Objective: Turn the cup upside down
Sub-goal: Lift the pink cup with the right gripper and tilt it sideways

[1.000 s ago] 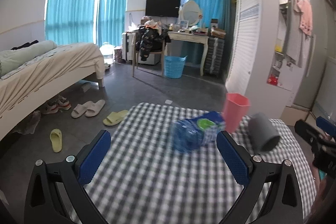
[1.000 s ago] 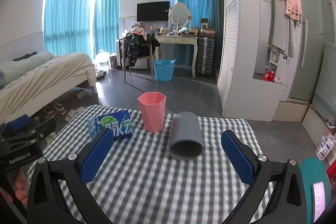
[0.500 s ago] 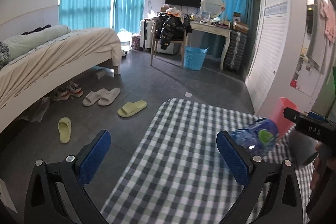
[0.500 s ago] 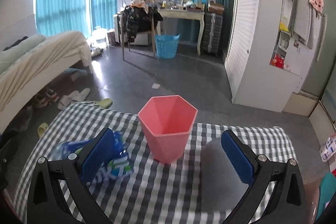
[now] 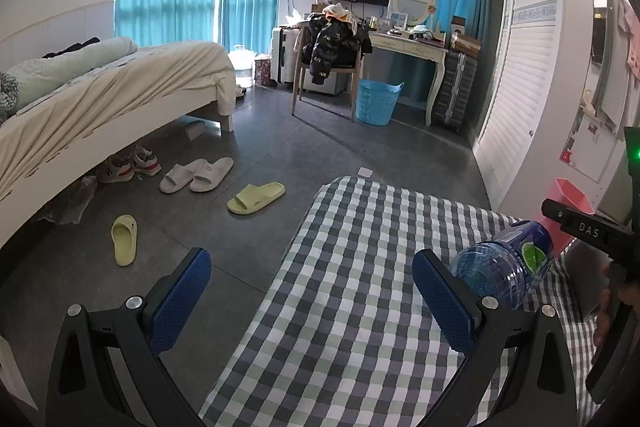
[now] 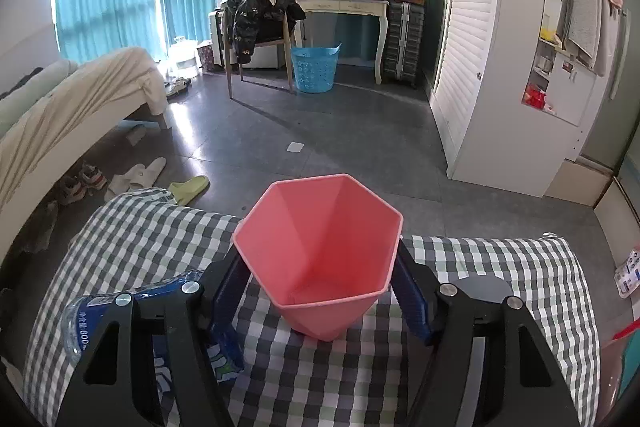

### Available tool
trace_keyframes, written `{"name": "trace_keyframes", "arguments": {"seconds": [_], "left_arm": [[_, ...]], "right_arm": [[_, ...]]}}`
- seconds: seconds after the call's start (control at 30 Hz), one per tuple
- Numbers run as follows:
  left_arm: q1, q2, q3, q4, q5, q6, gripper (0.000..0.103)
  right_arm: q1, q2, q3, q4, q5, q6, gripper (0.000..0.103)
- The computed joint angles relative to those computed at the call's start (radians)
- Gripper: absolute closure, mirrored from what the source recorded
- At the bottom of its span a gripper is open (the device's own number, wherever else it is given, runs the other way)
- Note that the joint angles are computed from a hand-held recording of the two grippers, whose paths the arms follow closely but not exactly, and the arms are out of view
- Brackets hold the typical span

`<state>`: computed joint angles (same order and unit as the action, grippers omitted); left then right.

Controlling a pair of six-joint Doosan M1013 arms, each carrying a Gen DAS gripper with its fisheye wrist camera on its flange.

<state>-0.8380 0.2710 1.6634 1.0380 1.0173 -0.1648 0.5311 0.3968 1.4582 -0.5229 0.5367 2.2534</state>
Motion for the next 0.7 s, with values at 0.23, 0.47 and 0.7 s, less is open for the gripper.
{"name": "trace_keyframes", "arguments": {"seconds": [0.23,0.47,0.7], "left_arm": [[-0.034,-0.017,0.001,0.033,0.038,-0.023,0.0],[-0.098,-0.05,0.012,0.084,0.088,-0.072,0.0],[-0.169,-0.081,0.03,0.126,0.118,-0.107,0.0]], "right_arm": [[0.022,-0.084,0.065,-0.087,-0.044,0.065,0.037],[0.083,-0.246,0.198,-0.048,-0.037,-0.041,0.037],[0.163,-0.362,0.326,0.153,0.076,-0.26,0.037]]}}
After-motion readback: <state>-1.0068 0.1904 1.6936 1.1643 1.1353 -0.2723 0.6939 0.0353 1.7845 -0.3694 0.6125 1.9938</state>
